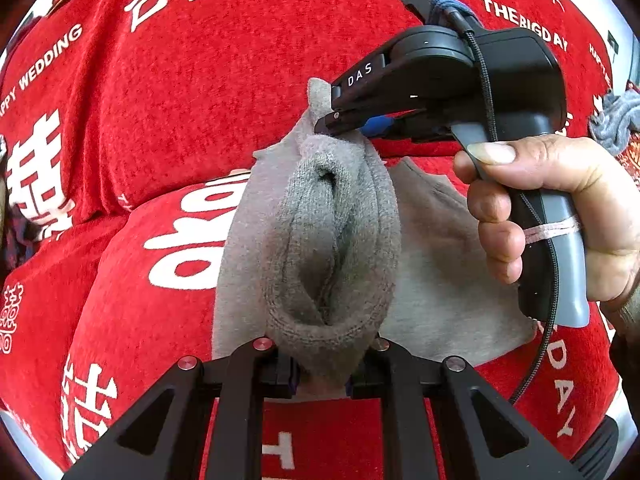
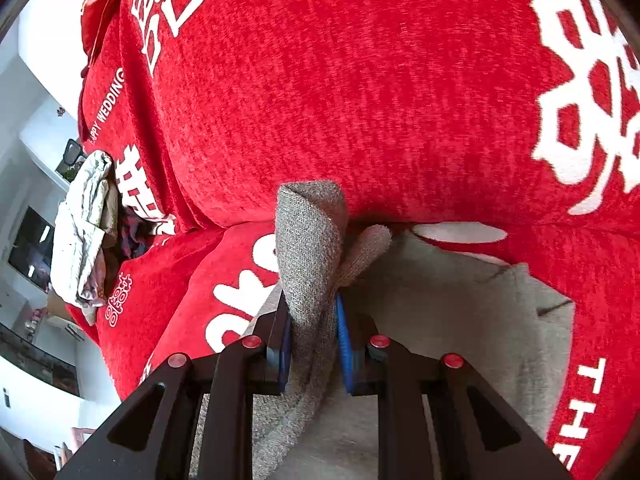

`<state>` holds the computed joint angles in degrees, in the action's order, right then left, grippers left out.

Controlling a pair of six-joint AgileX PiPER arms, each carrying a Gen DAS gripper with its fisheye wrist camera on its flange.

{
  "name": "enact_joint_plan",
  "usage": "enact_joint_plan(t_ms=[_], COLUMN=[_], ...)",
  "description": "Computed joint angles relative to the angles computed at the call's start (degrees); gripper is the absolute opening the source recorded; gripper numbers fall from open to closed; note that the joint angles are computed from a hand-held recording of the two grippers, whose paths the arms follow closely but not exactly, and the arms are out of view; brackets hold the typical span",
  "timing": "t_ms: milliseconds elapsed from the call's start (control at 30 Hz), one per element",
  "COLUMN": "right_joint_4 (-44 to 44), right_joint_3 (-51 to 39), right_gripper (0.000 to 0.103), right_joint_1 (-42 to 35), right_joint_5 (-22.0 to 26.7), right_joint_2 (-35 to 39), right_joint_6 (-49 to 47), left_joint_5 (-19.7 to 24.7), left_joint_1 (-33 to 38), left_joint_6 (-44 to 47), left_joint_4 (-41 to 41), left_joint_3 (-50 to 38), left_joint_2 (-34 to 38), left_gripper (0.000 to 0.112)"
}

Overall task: Fold small clothes
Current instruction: 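Lift the folded sweater off the cushion with both tools, then lower the sweater and open the right tool while the left tool keeps holding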

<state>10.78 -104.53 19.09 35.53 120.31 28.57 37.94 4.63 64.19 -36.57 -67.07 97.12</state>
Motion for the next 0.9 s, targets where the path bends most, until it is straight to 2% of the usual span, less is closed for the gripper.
enact_joint_plan(t_ms=[433, 700, 900], right_joint_4=[6.7, 16.0, 21.9], right_joint_3=[15.5, 25.3, 29.0], right_gripper=[0.021, 0.021, 0.021], right_joint_1=[-4.0, -7.8, -10.0], right_joint_5=[-6.8, -10.4, -11.8], right_joint_2=[-9.4, -14.9, -16.4], right_joint_6=[-9.1, -20.6, -27.2], left_joint_5=[-5.0, -8.1, -10.6], left_joint_1=[-7.9, -13.4, -18.1], left_joint_6=[-5.1, -9.1, -14.2], left_joint_4=[5.1, 9.1, 14.0], left_joint_3=[5.3, 8.3, 9.5], left_joint_2=[-4.0, -5.7, -6.0], left_gripper=[0.016, 0.016, 0.016])
